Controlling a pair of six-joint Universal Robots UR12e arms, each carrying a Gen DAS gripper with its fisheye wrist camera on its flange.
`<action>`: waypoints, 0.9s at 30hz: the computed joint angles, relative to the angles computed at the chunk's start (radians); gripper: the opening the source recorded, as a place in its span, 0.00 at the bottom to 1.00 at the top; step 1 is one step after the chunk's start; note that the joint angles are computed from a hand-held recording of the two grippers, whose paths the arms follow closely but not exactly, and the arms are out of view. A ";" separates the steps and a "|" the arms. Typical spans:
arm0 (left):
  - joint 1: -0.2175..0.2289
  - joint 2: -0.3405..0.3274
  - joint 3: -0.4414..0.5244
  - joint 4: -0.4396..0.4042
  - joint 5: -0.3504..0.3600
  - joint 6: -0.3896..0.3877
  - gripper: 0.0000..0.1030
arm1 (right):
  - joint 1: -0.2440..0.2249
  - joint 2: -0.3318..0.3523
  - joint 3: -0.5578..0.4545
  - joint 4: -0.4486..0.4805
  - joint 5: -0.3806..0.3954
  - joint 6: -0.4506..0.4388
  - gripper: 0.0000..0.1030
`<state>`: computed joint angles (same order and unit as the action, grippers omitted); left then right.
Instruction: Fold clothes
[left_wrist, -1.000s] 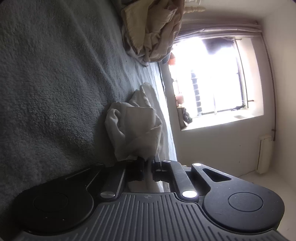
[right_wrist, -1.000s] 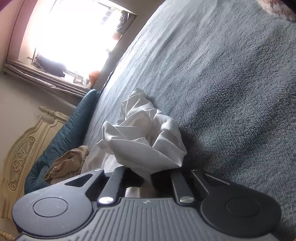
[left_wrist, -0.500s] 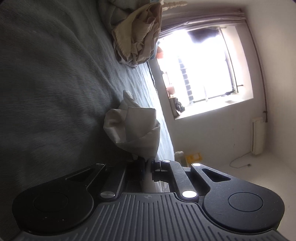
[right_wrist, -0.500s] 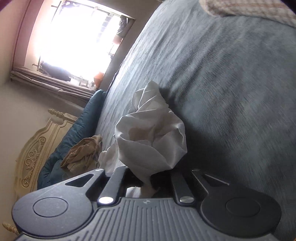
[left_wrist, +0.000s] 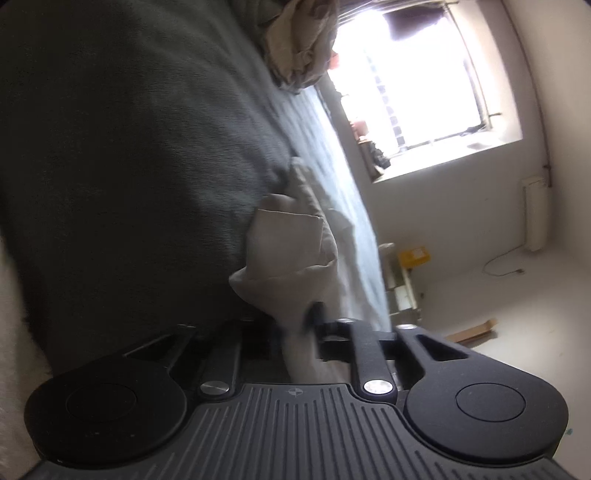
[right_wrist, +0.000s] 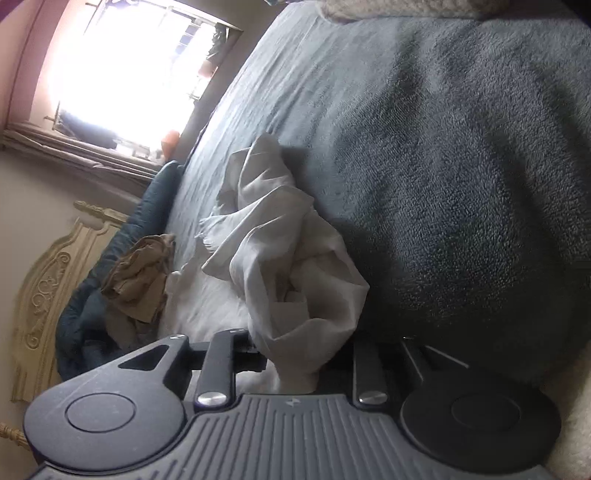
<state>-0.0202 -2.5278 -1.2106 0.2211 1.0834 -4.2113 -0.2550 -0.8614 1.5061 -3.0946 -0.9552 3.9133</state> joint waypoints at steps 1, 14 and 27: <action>0.002 0.010 -0.015 0.004 0.004 0.014 0.40 | -0.004 -0.010 0.009 -0.005 -0.005 -0.010 0.41; 0.013 0.109 -0.098 0.031 0.161 0.377 0.62 | 0.013 -0.134 0.112 -0.171 -0.265 -0.470 0.59; -0.018 -0.075 0.347 -0.521 0.173 0.857 0.63 | 0.166 0.056 -0.262 0.134 -0.339 -1.094 0.56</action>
